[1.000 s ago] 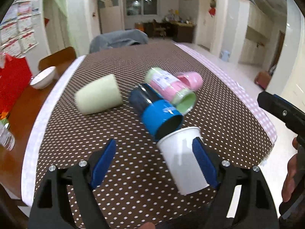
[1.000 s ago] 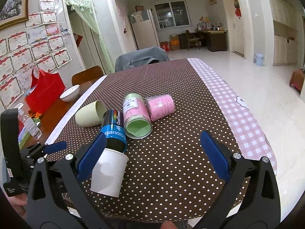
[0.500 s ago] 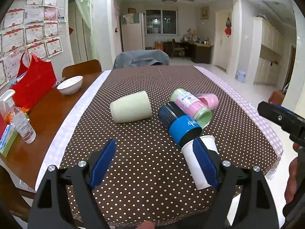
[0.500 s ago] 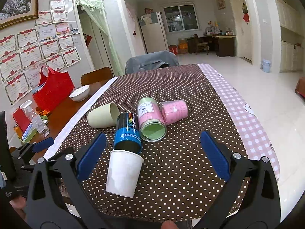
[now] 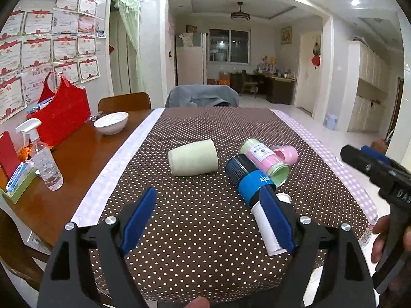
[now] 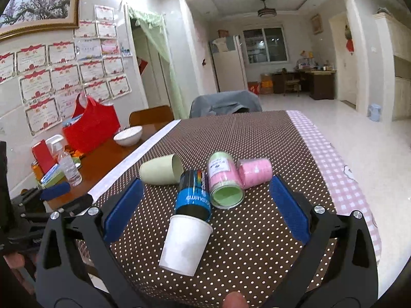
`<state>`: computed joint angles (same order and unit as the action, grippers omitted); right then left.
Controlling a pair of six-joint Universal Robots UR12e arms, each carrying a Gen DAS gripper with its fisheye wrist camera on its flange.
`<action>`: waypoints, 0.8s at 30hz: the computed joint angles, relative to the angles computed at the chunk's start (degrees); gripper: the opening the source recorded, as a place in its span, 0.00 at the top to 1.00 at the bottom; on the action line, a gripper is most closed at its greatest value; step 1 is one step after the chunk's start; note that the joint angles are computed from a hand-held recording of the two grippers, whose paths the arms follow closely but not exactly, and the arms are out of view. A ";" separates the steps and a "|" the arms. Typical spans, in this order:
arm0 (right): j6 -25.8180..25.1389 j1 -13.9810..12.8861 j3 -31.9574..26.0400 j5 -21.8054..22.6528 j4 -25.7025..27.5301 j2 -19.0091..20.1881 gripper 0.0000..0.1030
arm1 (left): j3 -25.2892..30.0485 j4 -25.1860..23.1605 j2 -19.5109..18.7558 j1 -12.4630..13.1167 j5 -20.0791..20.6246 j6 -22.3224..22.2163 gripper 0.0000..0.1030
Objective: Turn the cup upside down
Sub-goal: 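Bring the white cup toward the right tool's fingers, then grasp the white cup with the right tool while the left tool releases it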
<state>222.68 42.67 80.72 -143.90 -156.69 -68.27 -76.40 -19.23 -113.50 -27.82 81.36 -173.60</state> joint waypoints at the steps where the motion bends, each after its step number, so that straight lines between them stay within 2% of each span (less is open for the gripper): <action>1: -0.05 -0.01 0.10 0.38 -0.33 -0.01 0.06 | -0.28 0.34 0.16 0.07 0.08 -0.29 0.21; 6: -0.25 -0.47 1.47 5.00 -2.31 -0.89 0.06 | -1.48 0.76 0.75 0.49 -0.33 -1.10 0.21; 8: -1.86 -0.67 2.06 6.53 -4.15 -1.12 0.06 | -1.66 1.00 0.82 0.59 -0.49 -1.41 0.21; 12: -5.94 -0.70 1.72 5.92 -2.28 -1.11 0.06 | -1.96 1.92 0.87 0.64 -0.76 -1.42 0.21; 18: -17.04 -2.31 2.62 9.25 -0.08 -1.48 0.06 | -2.09 2.74 0.63 0.70 -1.30 -1.65 0.21; 21: -27.06 -3.41 3.42 11.02 0.68 -1.58 0.06 | -1.64 2.32 0.17 0.69 -1.39 -1.67 0.21; 24: -34.85 -4.26 3.92 13.38 1.87 -1.93 0.06 | -0.60 0.93 -0.71 0.63 -0.74 -1.58 0.21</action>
<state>187.83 38.41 84.64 -130.52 -154.82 -70.21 -77.00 -18.29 -114.20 -27.19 80.61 -175.19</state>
